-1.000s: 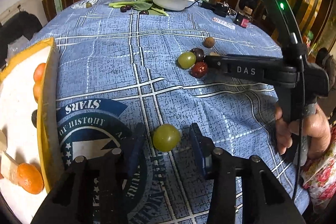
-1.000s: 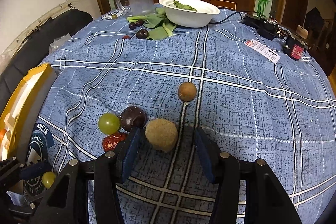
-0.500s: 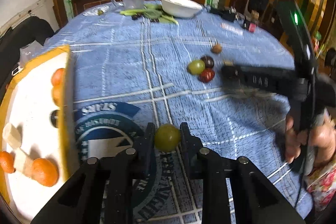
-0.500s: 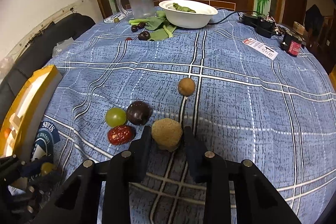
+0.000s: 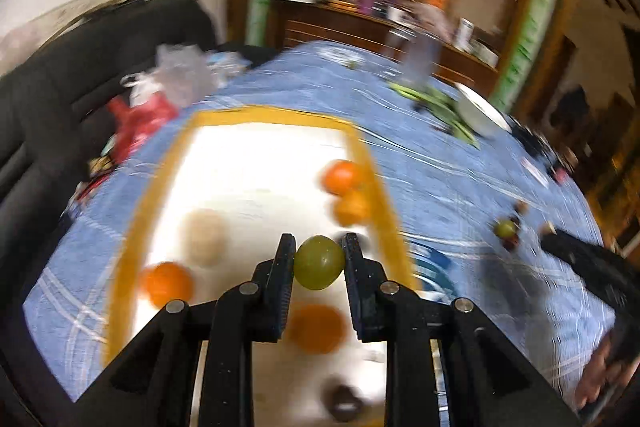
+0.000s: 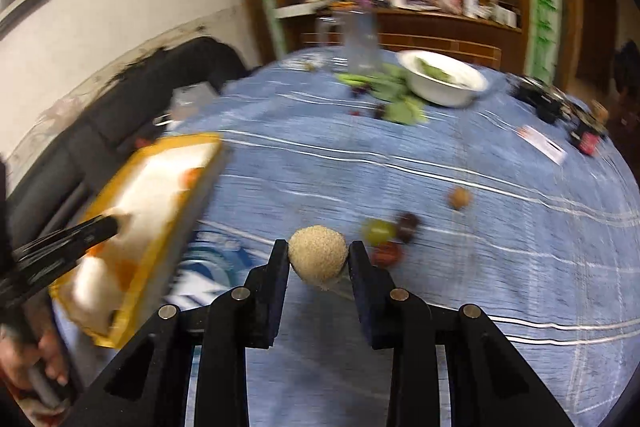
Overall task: Organize fruits
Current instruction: 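Carry the grape and tan ball into the white tray and open both tools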
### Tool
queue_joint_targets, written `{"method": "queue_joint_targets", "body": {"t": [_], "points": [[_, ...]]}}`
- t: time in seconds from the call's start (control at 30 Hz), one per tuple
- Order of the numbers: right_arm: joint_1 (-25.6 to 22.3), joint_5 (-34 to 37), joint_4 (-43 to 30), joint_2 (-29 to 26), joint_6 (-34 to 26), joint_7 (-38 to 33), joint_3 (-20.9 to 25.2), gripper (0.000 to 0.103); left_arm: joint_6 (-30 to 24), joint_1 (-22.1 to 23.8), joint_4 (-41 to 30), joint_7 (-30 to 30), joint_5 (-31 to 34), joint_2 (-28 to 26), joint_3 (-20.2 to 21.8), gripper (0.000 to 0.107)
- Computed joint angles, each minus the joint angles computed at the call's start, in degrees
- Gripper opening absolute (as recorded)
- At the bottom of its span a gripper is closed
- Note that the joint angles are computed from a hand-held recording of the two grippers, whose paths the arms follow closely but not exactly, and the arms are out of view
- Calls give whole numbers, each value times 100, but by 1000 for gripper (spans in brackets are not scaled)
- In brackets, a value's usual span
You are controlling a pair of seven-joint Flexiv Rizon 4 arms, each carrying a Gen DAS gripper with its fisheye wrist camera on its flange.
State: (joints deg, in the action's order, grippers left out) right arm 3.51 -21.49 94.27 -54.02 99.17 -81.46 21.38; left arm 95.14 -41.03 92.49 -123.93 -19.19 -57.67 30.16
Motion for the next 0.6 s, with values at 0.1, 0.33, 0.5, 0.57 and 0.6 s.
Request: {"method": "queue_joint_targets", "body": {"t": [0.1,0.33,0.5,0.57,0.6], "points": [[-30,-206,87,10,-110,-197,415,33,-60,5,159,-77,-45,47,173,23],[418,-247,32,-45,-411,-651,668,33,-302,382,140,-160,153,72,44,23],[1051,-73,-231,-133,-593,-710,240,34,-274,609,161,-330,277,111,-144,24],[1234,13,-396,-216,-635,-699,96,34,-170,655,224,-387,290,139,-211,29],[1269,47,-473,-259,-691,-705,88,35,-104,645,267,-425,274,148,-211,42]]}}
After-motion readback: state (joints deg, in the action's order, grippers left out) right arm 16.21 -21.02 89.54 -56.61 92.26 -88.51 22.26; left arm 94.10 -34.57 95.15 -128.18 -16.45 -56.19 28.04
